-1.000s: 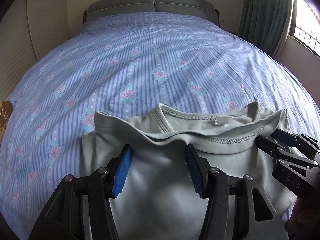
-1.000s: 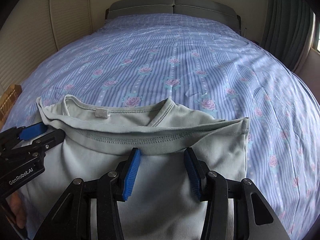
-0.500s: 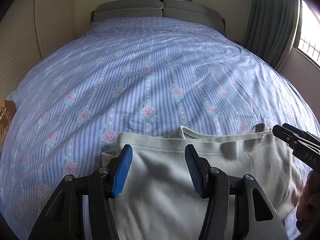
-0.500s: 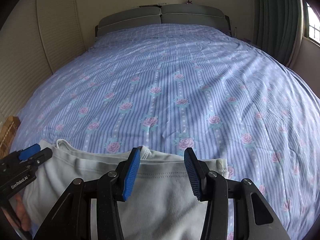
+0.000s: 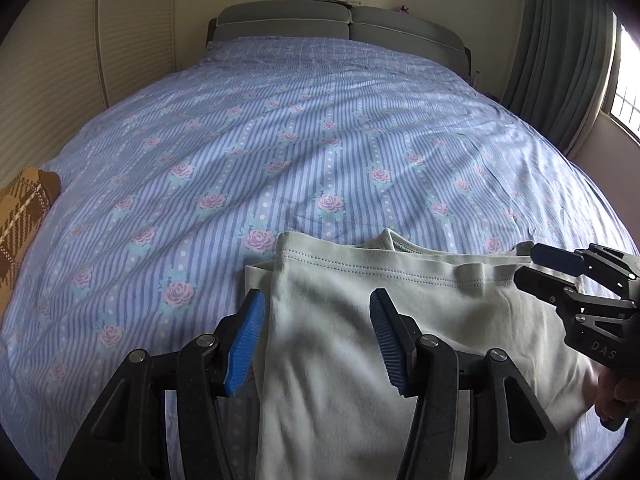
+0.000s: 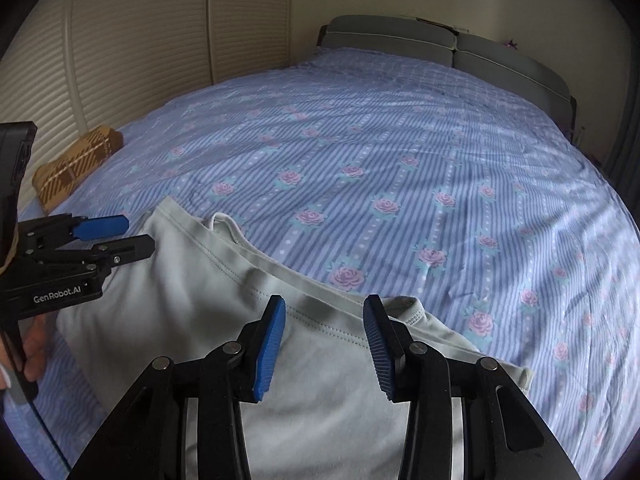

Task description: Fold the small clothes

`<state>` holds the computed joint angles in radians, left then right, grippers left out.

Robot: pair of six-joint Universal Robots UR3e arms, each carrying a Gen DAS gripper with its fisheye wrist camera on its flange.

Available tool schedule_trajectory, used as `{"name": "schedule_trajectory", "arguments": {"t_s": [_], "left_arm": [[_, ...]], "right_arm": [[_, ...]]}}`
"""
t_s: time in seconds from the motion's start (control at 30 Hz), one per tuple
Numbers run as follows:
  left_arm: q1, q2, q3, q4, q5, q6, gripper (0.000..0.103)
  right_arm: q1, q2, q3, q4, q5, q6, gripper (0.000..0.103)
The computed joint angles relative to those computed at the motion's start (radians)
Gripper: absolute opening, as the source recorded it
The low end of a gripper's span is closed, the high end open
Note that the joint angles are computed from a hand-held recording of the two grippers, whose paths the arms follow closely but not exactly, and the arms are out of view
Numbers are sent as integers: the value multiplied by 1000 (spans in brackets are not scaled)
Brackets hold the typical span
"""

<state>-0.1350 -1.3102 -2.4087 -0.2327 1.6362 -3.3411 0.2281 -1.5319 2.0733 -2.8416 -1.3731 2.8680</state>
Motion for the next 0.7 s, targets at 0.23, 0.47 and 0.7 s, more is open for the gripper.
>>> {"name": "schedule_trajectory", "arguments": {"t_s": [0.23,0.47,0.7], "left_arm": [[-47,-33,1,85,-8,-23,54],[-13,-17,-35,128,-52,-9,54],[38,15,-71,137,-97,-3,54]], "right_arm": [[-60,38,-122,219,69,-213,27],[-5,90,-227,335,7,-357,11],[20,94,-237,351,-26,-403,2]]}}
